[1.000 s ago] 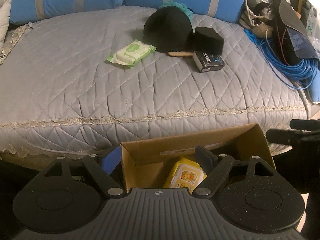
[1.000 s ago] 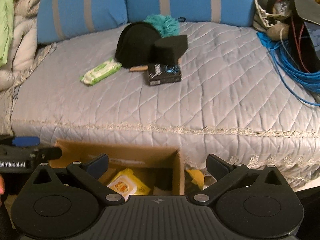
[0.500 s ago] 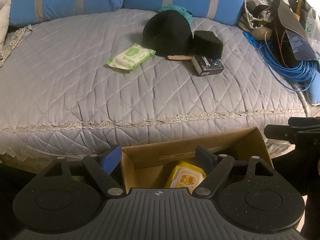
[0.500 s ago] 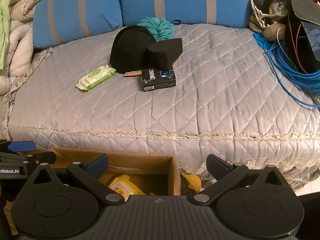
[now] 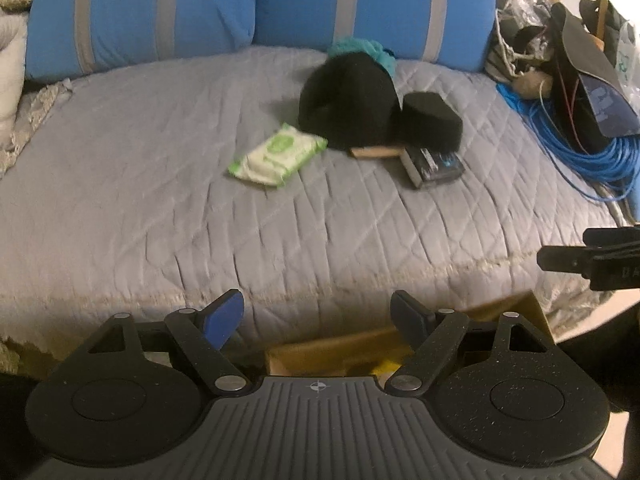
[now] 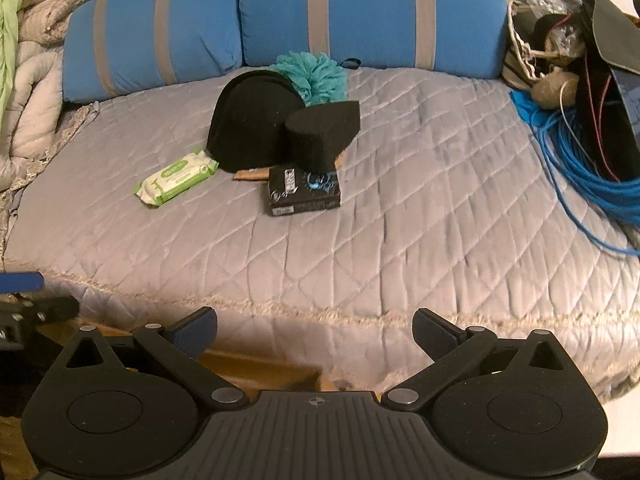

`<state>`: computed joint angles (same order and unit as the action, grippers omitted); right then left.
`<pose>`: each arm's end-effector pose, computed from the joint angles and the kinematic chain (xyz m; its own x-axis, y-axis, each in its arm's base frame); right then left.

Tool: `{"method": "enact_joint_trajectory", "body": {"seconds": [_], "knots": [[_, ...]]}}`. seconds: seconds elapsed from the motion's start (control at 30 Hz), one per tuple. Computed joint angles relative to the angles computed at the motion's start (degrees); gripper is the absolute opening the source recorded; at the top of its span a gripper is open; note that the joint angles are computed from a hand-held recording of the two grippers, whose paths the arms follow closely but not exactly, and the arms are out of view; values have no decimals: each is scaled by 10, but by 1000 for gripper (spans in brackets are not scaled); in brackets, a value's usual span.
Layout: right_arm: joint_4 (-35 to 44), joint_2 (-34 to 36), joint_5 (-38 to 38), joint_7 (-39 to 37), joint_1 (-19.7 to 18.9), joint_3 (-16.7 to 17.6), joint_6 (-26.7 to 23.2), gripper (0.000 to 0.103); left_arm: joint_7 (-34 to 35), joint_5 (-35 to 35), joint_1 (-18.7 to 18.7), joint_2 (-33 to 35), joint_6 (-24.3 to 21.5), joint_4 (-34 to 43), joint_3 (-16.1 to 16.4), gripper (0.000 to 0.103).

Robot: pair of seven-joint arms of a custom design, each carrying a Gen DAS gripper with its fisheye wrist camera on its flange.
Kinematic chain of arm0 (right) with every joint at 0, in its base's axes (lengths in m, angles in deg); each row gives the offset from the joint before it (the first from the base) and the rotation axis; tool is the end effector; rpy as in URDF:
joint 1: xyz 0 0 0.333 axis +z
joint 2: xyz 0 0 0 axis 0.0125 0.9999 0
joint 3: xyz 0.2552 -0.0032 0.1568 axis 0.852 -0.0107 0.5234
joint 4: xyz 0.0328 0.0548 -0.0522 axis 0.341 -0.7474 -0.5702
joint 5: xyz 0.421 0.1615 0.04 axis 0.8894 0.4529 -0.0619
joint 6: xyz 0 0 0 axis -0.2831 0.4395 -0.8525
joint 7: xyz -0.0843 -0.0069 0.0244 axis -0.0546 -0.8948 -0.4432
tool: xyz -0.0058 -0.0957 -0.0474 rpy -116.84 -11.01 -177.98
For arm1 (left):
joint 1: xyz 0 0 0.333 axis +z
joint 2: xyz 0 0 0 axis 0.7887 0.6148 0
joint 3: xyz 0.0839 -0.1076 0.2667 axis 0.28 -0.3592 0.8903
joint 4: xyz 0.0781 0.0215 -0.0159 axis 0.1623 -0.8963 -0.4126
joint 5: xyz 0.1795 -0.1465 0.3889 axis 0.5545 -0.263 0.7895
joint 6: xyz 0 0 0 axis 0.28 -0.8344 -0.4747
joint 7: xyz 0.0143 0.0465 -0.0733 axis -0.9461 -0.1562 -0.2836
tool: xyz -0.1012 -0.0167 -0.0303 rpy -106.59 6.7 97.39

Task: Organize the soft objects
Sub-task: 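Move both tools back toward the remaining items on the bed, then grasp the green soap bar with the left gripper while the right gripper grasps the black box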

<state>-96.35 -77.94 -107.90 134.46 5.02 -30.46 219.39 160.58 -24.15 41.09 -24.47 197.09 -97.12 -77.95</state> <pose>0.5108 0.1590 0.4401 -0.2523 -0.9595 -0.1257 -0.7571 0.2766 -0.5918 0.6085 -0.2604 0.4584 -0.5111 -0.8558 0.0800 -0.7174 0.3735 -0.5881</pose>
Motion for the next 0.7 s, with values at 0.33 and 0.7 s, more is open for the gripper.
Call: {"method": "enact_joint_trajectory", "body": {"seconds": [0.33,0.7], "knots": [[37,60,3,-52,4,-30,21,103,4,76,10,93,35,94,-9,81],[78,112,-20,-71,10,-53,36,103,122,62,56,175,78,165,-60,81]]}}
